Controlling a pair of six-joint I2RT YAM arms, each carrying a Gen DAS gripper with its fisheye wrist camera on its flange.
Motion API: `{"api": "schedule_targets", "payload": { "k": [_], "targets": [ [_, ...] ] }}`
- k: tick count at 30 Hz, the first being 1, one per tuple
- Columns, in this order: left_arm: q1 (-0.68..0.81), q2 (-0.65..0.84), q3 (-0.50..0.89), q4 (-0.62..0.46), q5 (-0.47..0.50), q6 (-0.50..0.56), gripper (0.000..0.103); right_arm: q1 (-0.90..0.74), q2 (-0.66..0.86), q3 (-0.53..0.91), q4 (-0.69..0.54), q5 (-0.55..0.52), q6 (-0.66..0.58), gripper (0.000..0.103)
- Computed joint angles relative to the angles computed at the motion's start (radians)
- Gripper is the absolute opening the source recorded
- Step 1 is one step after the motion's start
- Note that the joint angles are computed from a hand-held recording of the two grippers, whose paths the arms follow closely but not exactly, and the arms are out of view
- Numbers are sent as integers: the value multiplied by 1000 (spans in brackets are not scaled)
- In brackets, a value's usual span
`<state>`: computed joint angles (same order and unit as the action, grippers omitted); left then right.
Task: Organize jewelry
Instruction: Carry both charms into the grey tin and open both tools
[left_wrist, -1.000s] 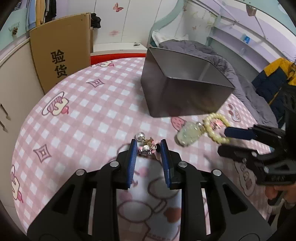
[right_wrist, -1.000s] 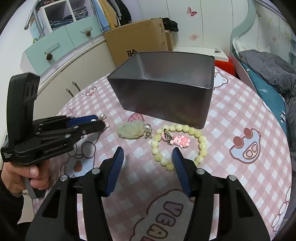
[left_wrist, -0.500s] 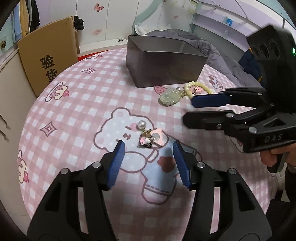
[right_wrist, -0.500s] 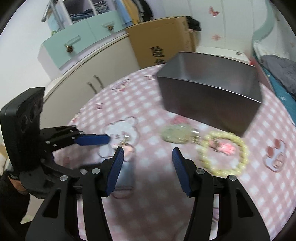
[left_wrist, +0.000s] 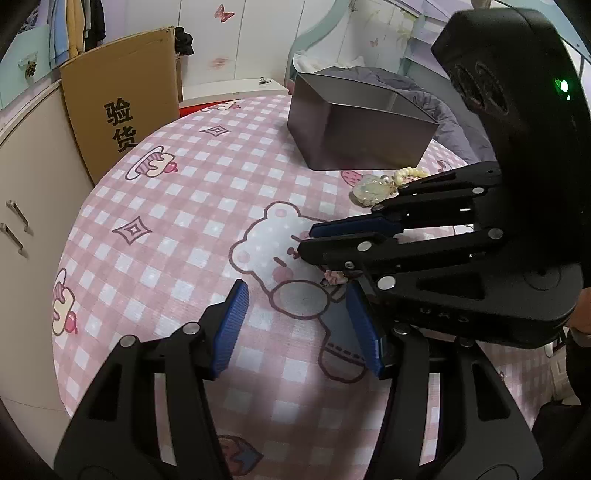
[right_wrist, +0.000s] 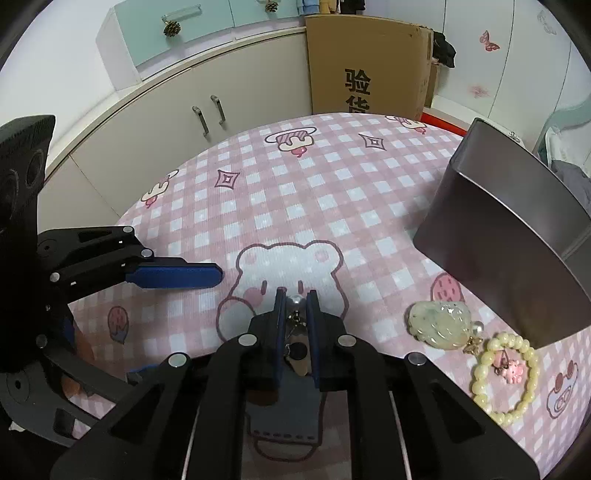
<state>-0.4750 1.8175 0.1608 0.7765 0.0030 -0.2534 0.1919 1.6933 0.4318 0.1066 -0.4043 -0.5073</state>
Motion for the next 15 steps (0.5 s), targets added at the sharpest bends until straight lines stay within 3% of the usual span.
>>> {"api": "schedule_targets", "payload": {
  "k": [3,8,10,15],
  "targets": [
    [-9,-5,6,-9,-7,-3,56,-169,-21,27,-108,-240,-38,9],
    [-27,10,39,-14,7,-4,56,-388,2,109,-351,-440,-152,9],
    [-46,24,64,-17,9,-5,56,-455,18,132,-423,-472,-204,9],
    [-110,84,158,-75,-43,4,56,-524,-1,125,-456,-462,-239,9]
  ]
}}
